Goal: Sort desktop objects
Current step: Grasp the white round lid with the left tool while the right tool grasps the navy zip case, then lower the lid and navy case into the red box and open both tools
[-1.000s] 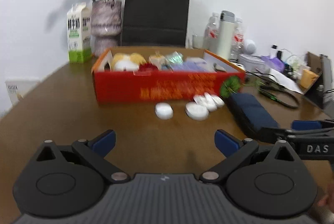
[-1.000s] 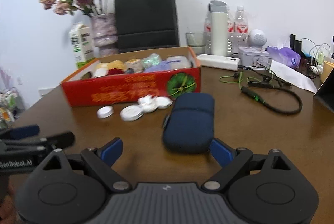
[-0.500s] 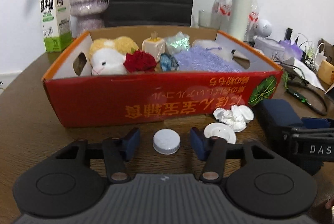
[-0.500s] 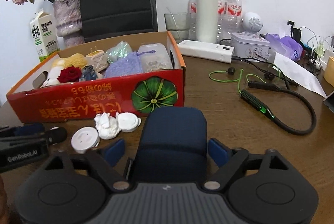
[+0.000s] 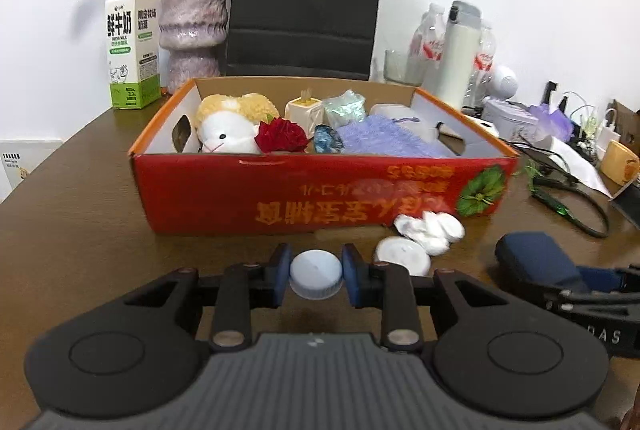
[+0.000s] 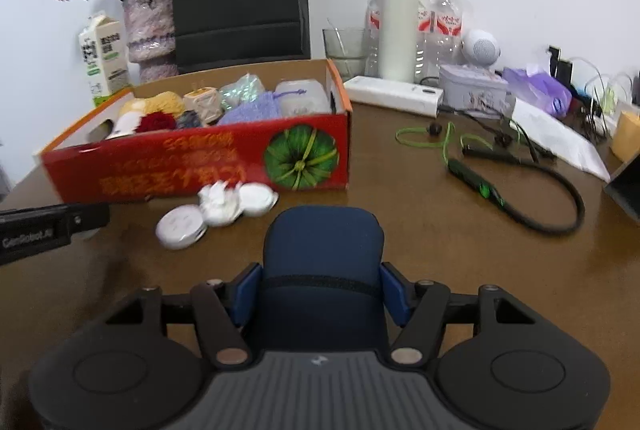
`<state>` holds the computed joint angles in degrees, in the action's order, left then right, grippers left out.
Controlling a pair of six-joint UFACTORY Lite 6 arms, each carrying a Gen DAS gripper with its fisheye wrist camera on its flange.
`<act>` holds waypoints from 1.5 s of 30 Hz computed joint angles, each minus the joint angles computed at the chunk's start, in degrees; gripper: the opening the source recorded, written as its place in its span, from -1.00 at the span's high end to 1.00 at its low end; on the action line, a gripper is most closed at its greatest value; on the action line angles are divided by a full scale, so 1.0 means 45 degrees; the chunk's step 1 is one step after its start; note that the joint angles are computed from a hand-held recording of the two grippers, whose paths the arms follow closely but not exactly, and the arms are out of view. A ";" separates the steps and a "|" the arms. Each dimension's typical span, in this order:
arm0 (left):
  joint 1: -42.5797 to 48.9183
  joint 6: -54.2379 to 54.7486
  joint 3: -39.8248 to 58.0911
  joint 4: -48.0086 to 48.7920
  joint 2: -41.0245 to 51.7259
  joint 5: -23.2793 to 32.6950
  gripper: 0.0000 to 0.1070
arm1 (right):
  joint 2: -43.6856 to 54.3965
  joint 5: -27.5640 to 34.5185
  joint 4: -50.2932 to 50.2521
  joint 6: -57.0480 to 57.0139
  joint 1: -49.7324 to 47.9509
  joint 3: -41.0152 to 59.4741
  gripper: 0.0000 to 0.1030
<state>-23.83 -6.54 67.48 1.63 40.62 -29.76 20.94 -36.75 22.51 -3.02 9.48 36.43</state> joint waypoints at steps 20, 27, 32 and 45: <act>-0.1682 0.0084 -1.1130 -0.2016 -0.7409 -0.4314 0.46 | -0.6686 -0.2754 0.8862 -0.1759 1.1056 -0.7300 -0.20; -0.1795 0.0227 -1.1348 -0.2094 -0.7557 -0.4669 0.46 | -0.6462 -0.2764 0.8515 -0.1417 1.0640 -0.7145 -0.20; -0.1087 -0.0226 -1.0864 -0.1225 -0.7038 -0.4514 0.46 | -0.6197 -0.2244 0.6671 -0.0885 0.8993 -0.6881 -0.20; 0.2163 -0.4189 -0.5509 0.4798 -0.5336 -0.1756 0.46 | -0.5732 0.1339 -0.4242 0.3501 0.0548 -0.2806 -0.20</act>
<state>-14.09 -25.39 42.69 23.22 16.61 -37.66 -4.85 -30.72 3.42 12.73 11.95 23.80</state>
